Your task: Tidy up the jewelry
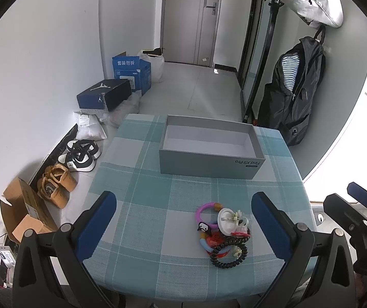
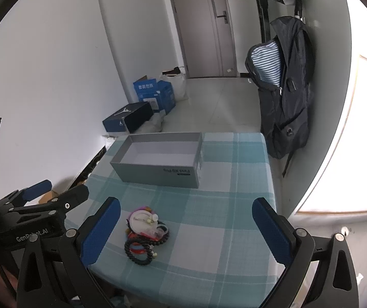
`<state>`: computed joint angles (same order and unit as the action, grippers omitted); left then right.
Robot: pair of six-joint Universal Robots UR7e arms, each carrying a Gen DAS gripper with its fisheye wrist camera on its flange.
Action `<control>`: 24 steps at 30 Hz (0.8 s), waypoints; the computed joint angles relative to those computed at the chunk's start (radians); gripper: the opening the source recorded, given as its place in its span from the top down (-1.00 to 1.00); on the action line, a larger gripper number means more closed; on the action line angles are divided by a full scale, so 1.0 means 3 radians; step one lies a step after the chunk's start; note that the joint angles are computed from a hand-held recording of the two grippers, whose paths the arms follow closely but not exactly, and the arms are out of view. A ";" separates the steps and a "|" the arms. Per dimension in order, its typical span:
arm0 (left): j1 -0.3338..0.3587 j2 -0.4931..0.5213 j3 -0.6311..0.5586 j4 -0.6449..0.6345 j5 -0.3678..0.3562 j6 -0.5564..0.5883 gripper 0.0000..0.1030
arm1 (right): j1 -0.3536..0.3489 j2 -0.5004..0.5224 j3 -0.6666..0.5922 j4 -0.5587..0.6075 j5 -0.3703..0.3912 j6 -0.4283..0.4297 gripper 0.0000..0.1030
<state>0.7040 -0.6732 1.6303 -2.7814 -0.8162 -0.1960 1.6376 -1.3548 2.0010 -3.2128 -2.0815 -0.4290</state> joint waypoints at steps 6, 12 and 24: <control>0.0006 -0.0014 0.0009 0.0049 0.0002 -0.0068 -0.99 | -0.0009 -0.0015 0.0002 0.0048 0.0030 0.0052 -1.00; 0.0020 -0.0013 -0.0009 0.0087 -0.0033 -0.0095 -0.99 | -0.0031 -0.0022 -0.0013 0.0090 0.0049 0.0114 -1.00; 0.0014 -0.0007 -0.0003 0.0088 -0.0044 -0.0066 -0.99 | -0.0019 -0.0014 -0.0009 0.0052 0.0038 0.0097 -1.00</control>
<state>0.7083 -0.6754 1.6295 -2.7550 -0.8294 -0.2157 1.6318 -1.3589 1.9982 -3.1973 -2.0701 -0.3998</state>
